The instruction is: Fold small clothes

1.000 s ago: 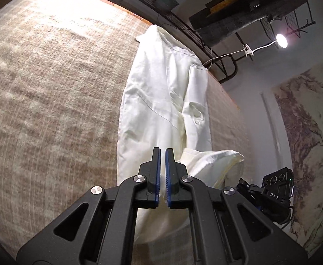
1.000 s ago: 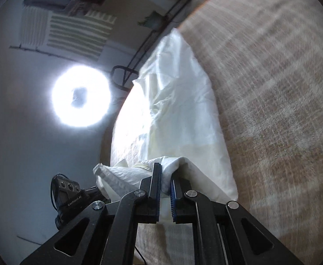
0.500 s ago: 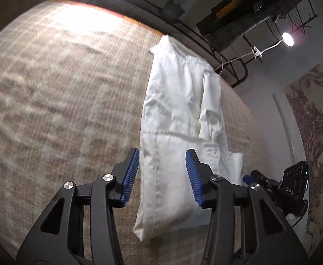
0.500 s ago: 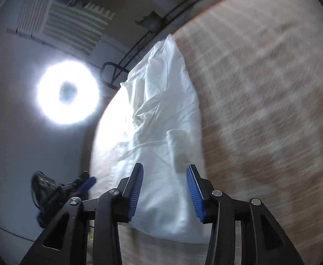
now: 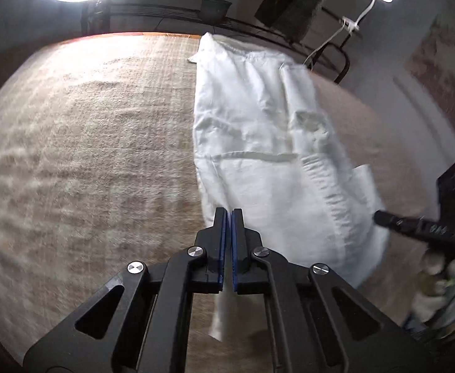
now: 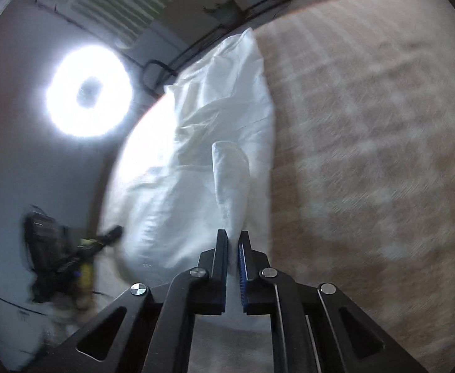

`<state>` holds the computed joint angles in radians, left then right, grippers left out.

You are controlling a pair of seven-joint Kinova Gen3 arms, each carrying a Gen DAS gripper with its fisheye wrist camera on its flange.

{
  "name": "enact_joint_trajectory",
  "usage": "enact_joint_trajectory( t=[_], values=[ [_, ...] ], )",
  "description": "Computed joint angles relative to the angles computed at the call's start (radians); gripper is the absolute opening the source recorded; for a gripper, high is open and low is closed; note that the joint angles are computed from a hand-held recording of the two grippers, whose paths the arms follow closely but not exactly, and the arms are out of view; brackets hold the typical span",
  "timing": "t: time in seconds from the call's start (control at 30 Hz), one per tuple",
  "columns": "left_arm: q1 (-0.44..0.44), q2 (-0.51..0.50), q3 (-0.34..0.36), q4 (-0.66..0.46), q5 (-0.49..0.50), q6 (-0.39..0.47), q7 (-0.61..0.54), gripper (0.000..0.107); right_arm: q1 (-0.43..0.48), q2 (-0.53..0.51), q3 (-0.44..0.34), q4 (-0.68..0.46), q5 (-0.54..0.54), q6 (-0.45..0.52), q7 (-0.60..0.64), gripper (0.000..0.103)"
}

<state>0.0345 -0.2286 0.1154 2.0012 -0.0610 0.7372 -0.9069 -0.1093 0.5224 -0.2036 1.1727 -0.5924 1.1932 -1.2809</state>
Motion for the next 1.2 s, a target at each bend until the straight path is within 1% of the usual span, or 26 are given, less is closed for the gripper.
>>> enact_joint_trajectory(
  t=[0.03,0.1,0.13,0.17,0.2,0.27,0.3,0.33,0.4,0.43,0.47,0.5,0.53,0.57,0.63,0.7,0.77,0.83,0.9,0.97,1.0,1.03,1.07,1.1,1.13,1.2],
  values=[
    [0.002,0.017,0.005,0.0,-0.02,0.009,0.014,0.001,-0.005,0.012,-0.004,-0.011,0.023,0.006,-0.026,0.004],
    [0.012,0.022,0.001,-0.002,-0.041,0.028,0.044,0.004,-0.033,0.023,0.02,-0.028,0.048,0.021,-0.053,0.005],
    [0.0,0.017,0.025,-0.008,-0.075,0.048,0.083,0.004,-0.049,0.016,0.026,-0.031,0.075,0.017,-0.057,0.009],
    [-0.028,0.001,0.068,-0.017,-0.115,0.069,0.123,0.004,-0.064,0.005,0.03,-0.033,0.104,0.011,-0.059,0.013],
    [-0.038,-0.015,0.095,-0.021,-0.151,0.079,0.158,0.004,-0.085,-0.013,0.037,-0.023,0.134,-0.011,-0.064,0.018],
    [-0.036,-0.066,0.123,-0.018,-0.191,0.058,0.195,0.004,-0.109,-0.062,0.052,0.017,0.158,-0.08,-0.05,0.018],
    [-0.023,-0.09,0.125,-0.011,-0.196,0.028,0.188,0.004,-0.096,-0.085,0.031,0.043,0.153,-0.118,-0.02,0.018],
    [0.002,-0.098,0.119,-0.01,-0.191,0.001,0.166,0.004,-0.069,-0.105,-0.008,0.068,0.135,-0.153,0.02,0.018],
    [0.064,-0.07,0.091,-0.024,-0.141,-0.024,0.088,0.004,-0.04,-0.119,-0.052,0.098,0.083,-0.18,0.1,0.018],
    [0.073,-0.042,0.094,-0.034,-0.125,-0.026,0.063,0.004,-0.045,-0.12,-0.056,0.103,0.069,-0.181,0.122,0.018],
    [0.064,-0.02,0.112,-0.039,-0.117,-0.024,0.056,0.004,-0.068,-0.118,-0.041,0.102,0.07,-0.178,0.128,0.018],
    [0.073,0.004,0.115,-0.042,-0.115,-0.024,0.061,0.004,-0.1,-0.116,-0.019,0.1,0.086,-0.178,0.12,0.018],
    [0.09,0.029,0.098,-0.044,-0.098,-0.028,0.053,0.004,-0.129,-0.108,-0.006,0.09,0.12,-0.179,0.096,0.018],
    [0.094,0.048,0.094,-0.048,-0.097,-0.022,0.057,0.004,-0.142,-0.105,0.0,0.094,0.137,-0.183,0.087,0.018],
    [0.082,0.082,0.119,-0.056,-0.14,0.004,0.087,0.004,-0.149,-0.093,0.01,0.083,0.152,-0.175,0.063,0.02],
    [0.1,0.111,0.097,-0.056,-0.146,0.018,0.091,0.004,-0.146,-0.082,0.015,0.075,0.154,-0.171,0.039,0.022],
    [0.112,0.109,0.078,-0.04,-0.146,-0.003,0.089,0.005,-0.132,-0.047,0.013,0.049,0.143,-0.139,0.017,0.021],
    [0.122,0.114,0.074,-0.049,-0.153,0.016,0.082,0.005,-0.128,-0.026,0.015,0.04,0.15,-0.12,0.001,0.013],
    [0.123,0.111,0.068,-0.058,-0.136,0.032,0.081,0.005,-0.111,-0.026,0.005,0.052,0.133,-0.129,0.013,0.014],
    [0.135,0.103,0.018,-0.074,-0.072,0.04,0.036,0.005,-0.103,-0.015,0.004,0.02,0.128,-0.083,-0.004,0.015],
    [0.127,0.097,0.008,-0.082,-0.055,0.038,0.017,0.005,-0.096,-0.009,0.001,0.003,0.118,-0.062,-0.007,0.016],
    [0.103,0.083,0.016,-0.094,-0.055,0.045,0.007,0.005,-0.083,-0.001,-0.004,-0.012,0.101,-0.051,-0.002,0.018],
    [0.098,0.073,0.006,-0.107,-0.062,0.051,0.003,0.005,-0.067,-0.001,-0.011,-0.019,0.079,-0.047,0.007,0.02],
    [0.087,0.061,-0.003,-0.109,-0.057,0.044,-0.007,0.007,-0.054,0.003,-0.014,-0.032,0.065,-0.043,0.019,0.024],
    [0.076,0.049,-0.024,-0.112,-0.035,0.031,-0.033,0.011,-0.052,0.002,-0.013,-0.043,0.062,-0.046,0.024,0.025],
    [0.051,0.045,-0.067,-0.121,0.016,0.01,-0.097,0.035,-0.056,0.009,-0.008,-0.085,0.064,-0.04,0.02,0.025]
  ],
)
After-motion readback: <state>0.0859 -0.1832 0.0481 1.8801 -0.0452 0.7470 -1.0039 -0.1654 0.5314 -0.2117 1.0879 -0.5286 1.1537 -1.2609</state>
